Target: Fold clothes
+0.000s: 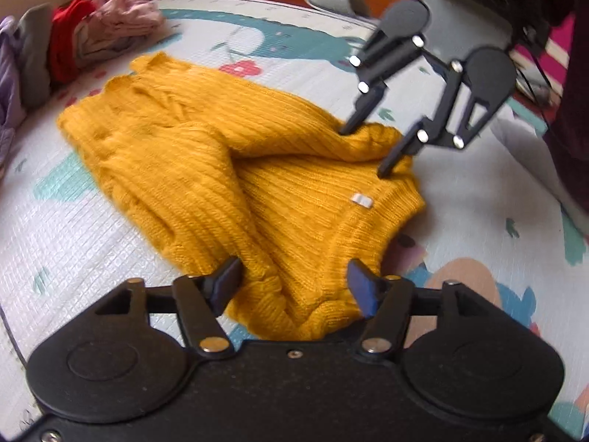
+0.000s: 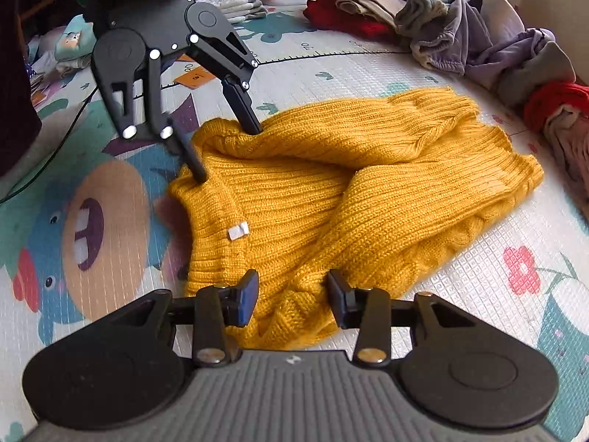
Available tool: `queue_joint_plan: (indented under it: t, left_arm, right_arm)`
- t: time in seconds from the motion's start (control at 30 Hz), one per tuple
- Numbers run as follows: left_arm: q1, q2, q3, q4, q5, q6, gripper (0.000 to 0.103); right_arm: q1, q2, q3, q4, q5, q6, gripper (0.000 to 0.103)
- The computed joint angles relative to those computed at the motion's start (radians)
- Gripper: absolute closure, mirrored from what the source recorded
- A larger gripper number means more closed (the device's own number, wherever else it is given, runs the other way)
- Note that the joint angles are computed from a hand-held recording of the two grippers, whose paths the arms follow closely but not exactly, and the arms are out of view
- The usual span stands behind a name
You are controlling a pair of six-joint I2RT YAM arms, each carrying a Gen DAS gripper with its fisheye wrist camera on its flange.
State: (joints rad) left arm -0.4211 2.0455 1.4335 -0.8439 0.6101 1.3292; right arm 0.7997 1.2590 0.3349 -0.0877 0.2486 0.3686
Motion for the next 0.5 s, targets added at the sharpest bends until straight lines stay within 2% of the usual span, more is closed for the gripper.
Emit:
queue_joint_plan:
  t: [0.1,0.2,0.33,0.37,0.43,0.5]
  left_arm:
    - [0.023,-0.042,-0.006,-0.030,0.037,0.072,0.041]
    - [0.066,-0.107,-0.078,0.010,0.061,0.196,0.041]
    - [0.101,-0.191,-0.270,0.192,0.039,0.465,0.041]
    - [0.103,-0.211,-0.334,0.282,0.038,0.499,0.041]
    - [0.108,-0.229,-0.412,0.390,0.054,0.536,0.041]
    - [0.105,-0.249,-0.510,0.551,0.056,0.560,0.041]
  right_arm:
    - [0.066,-0.074,-0.007,-0.048,0.066,-0.004,0.061]
    - [0.175,-0.112,0.013,-0.137,0.154,-0.028,0.061]
    - [0.325,-0.029,0.055,-0.226,0.265,-0.063,0.054]
    - [0.360,0.008,0.064,-0.239,0.293,-0.057,0.053]
    - [0.412,0.084,0.084,-0.250,0.337,-0.044,0.052]
    - [0.451,0.155,0.104,-0.248,0.376,-0.026,0.046]
